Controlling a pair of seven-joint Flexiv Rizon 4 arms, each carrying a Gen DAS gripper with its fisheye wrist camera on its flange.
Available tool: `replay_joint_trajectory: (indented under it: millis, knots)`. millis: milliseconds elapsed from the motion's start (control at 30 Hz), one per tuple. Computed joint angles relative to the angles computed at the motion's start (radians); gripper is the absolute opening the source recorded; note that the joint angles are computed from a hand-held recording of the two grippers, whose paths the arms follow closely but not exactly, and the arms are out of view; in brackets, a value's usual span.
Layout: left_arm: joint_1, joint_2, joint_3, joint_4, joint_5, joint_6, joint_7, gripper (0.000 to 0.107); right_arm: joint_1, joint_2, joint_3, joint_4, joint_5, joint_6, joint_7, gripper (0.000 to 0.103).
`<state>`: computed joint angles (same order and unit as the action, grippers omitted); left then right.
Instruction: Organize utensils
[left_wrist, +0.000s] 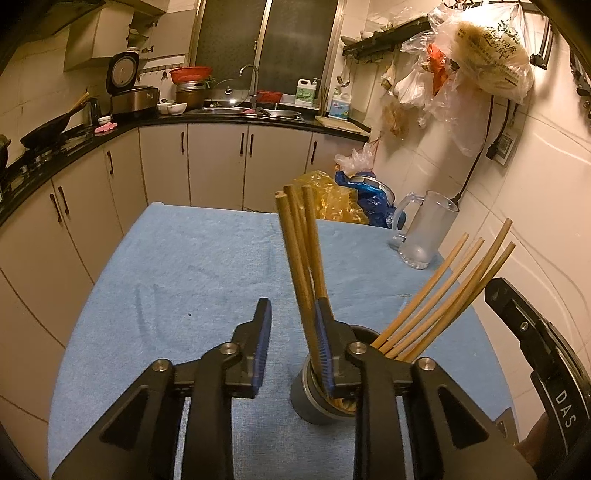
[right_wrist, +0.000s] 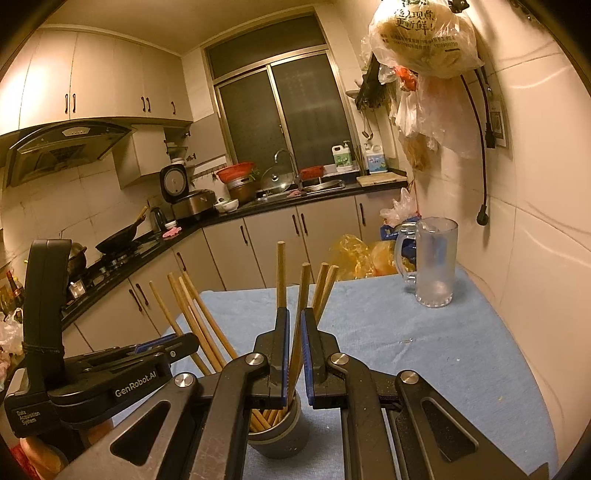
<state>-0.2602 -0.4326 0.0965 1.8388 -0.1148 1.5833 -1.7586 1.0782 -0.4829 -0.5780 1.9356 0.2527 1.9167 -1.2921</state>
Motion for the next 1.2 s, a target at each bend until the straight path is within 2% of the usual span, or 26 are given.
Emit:
replay_joint_trajectory:
  millis: [367, 567, 733, 933, 1067, 1200]
  knots:
    - [-0.006, -0.003, 0.012, 0.006, 0.004, 0.000, -0.013, 0.032, -0.013, -0.003, 0.003, -0.001, -0.016, -0.021, 0.027, 0.009]
    - [-0.020, -0.003, 0.032, 0.009, 0.015, 0.001, -0.030, 0.037, -0.029, -0.006, 0.013, 0.007, -0.027, -0.013, 0.057, 0.036]
    - [-0.031, -0.003, 0.047, 0.008, 0.025, 0.000, -0.044, 0.040, 0.035, -0.027, -0.060, 0.018, 0.019, 0.018, 0.043, 0.067]
    - [-0.044, -0.003, 0.066, 0.007, 0.040, -0.002, -0.063, 0.045, 0.093, -0.049, -0.127, 0.020, 0.085, 0.028, 0.014, 0.091]
    - [-0.060, -0.002, 0.089, 0.007, 0.054, -0.005, -0.082, 0.049, 0.156, -0.077, -0.208, 0.025, 0.112, 0.013, 0.016, 0.102]
    - [-0.080, -0.001, 0.118, 0.006, 0.074, -0.007, -0.106, 0.052, 0.191, -0.095, -0.258, 0.036, 0.105, -0.003, 0.038, 0.103]
